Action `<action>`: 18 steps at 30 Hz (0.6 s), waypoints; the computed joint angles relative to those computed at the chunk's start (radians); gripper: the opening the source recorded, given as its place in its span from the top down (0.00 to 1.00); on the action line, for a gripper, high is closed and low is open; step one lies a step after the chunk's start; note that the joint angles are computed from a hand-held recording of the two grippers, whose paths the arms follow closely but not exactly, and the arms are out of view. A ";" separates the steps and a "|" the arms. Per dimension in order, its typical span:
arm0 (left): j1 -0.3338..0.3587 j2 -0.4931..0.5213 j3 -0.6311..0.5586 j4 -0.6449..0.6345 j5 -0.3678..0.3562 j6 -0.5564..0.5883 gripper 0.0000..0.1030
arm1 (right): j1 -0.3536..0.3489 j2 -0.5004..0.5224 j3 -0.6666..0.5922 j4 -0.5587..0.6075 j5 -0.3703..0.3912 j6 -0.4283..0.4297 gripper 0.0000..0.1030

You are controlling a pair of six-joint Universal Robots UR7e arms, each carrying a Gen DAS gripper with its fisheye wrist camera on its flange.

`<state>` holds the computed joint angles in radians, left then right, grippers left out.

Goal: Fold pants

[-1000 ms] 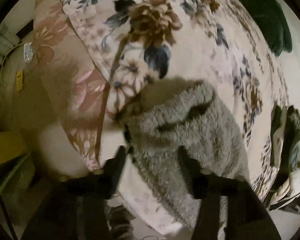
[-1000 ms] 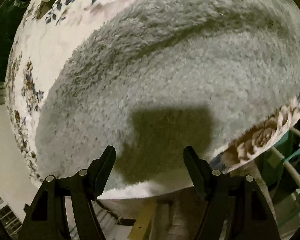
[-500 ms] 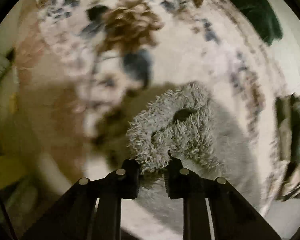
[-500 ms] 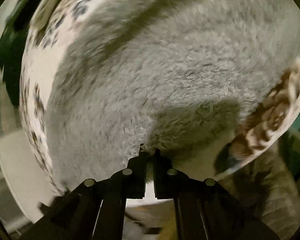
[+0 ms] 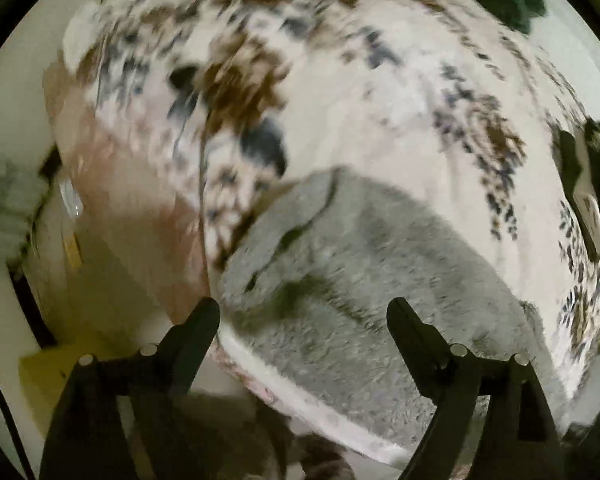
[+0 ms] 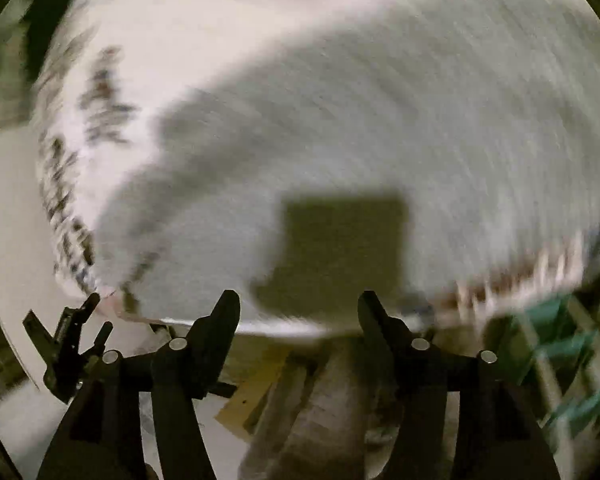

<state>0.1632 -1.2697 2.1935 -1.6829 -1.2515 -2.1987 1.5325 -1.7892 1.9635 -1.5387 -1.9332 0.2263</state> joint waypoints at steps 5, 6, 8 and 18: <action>0.061 0.032 0.016 -0.077 0.040 0.045 0.17 | 0.096 0.405 -0.146 -0.108 -0.108 -0.180 0.31; 0.072 0.034 0.021 -0.084 0.041 0.055 0.17 | 0.100 0.488 -0.191 -0.067 -0.118 -0.179 0.31; 0.070 0.056 0.015 -0.099 0.040 0.063 0.17 | 0.106 0.591 -0.243 0.025 -0.178 -0.175 0.36; 0.108 0.101 0.074 -0.248 0.015 0.128 0.17 | 0.116 0.631 -0.370 -0.163 -0.176 -0.184 0.86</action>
